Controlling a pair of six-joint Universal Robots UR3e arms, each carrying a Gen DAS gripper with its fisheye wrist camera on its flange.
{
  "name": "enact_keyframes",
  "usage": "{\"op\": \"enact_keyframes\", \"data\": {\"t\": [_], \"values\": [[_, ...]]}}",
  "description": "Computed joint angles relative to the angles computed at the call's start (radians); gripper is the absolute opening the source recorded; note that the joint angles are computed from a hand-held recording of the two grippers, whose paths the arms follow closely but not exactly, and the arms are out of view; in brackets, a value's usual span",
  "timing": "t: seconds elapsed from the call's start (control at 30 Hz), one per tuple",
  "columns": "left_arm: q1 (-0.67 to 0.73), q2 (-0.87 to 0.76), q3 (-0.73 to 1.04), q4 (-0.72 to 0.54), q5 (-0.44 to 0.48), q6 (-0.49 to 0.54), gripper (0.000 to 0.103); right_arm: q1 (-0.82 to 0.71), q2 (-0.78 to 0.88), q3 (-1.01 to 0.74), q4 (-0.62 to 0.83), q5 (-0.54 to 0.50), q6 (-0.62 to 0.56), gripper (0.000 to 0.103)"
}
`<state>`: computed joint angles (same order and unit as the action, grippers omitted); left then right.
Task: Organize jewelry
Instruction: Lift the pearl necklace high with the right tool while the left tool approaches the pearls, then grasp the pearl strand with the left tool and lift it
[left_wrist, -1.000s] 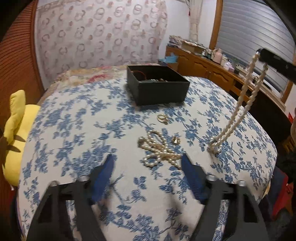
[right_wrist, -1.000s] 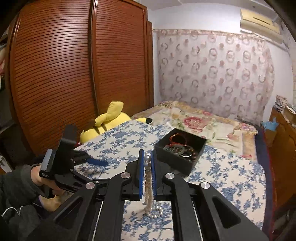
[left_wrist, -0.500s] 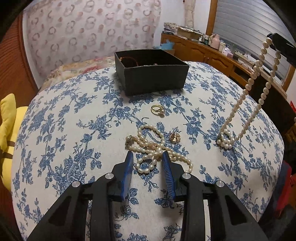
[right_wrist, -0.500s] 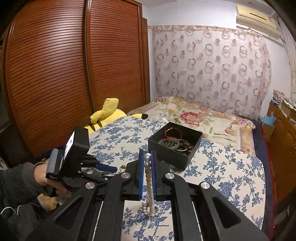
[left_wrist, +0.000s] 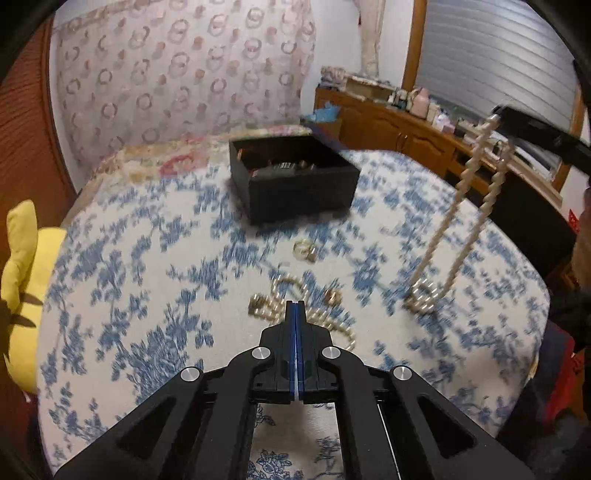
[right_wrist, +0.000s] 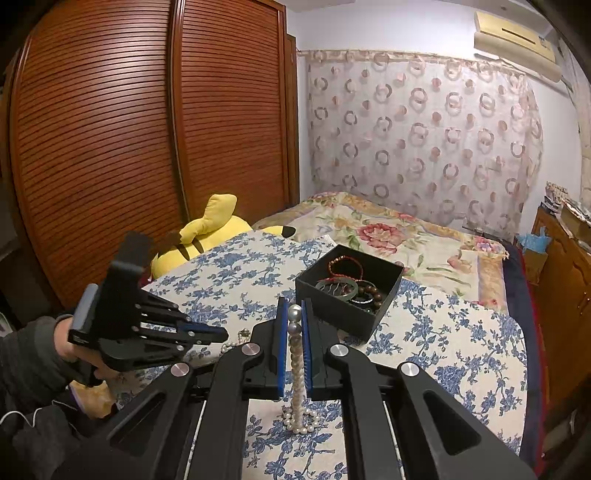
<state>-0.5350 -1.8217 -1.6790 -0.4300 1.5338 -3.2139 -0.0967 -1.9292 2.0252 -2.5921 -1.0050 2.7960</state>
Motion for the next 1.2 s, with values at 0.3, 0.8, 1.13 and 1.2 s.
{"op": "enact_keyframes", "data": {"t": [0.3,0.8,1.13,1.2], "values": [[0.002,-0.042,0.095,-0.1,0.034,0.029,0.0,-0.024,-0.017,0.006,0.021,0.02,-0.018,0.008],[0.023,-0.101,0.097,-0.136,0.027,0.062,0.015,-0.01,0.004,0.012,0.011,0.0,-0.012,0.008],[0.002,-0.115,0.122,-0.131,0.025,0.093,0.004,-0.019,-0.01,0.016,0.022,0.003,-0.02,0.008],[-0.002,-0.083,0.099,-0.102,0.023,0.078,0.004,-0.025,-0.016,0.012,0.033,0.008,-0.025,0.008]]}}
